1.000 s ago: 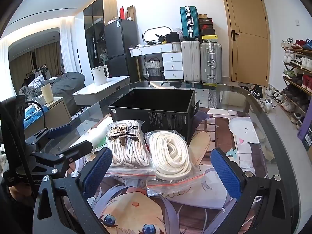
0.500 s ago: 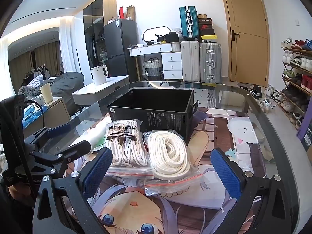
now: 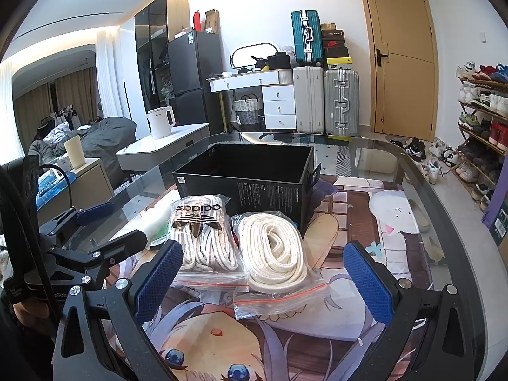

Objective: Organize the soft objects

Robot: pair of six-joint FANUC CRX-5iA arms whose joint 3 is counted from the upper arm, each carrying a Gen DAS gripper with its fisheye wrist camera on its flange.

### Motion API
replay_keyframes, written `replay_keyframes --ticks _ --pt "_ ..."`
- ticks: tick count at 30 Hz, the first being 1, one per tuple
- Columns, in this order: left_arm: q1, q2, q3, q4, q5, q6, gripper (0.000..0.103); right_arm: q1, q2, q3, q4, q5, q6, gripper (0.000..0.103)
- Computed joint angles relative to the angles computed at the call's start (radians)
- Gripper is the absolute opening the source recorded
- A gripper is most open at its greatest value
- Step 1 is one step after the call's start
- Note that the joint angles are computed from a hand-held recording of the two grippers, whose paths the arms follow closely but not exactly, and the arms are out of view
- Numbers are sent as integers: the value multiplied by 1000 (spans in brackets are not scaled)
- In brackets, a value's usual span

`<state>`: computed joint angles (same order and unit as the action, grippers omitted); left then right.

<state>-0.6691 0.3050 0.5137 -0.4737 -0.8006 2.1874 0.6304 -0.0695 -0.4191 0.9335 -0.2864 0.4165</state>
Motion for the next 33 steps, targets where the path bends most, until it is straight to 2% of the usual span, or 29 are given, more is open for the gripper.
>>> replay_keyframes --ticks 10,11,23,33 --pt "-3 1 3 -5 -7 1 103 -3 0 -3 9 3 -10 103" --pt "-2 1 2 -4 -6 1 103 4 -8 8 -29 -14 27 103" --pt "-5 4 -8 -31 -10 21 103 -11 -9 -4 7 4 -15 103" --pt "5 2 -7 -2 -6 -1 103 -14 -9 -3 5 3 -10 103"
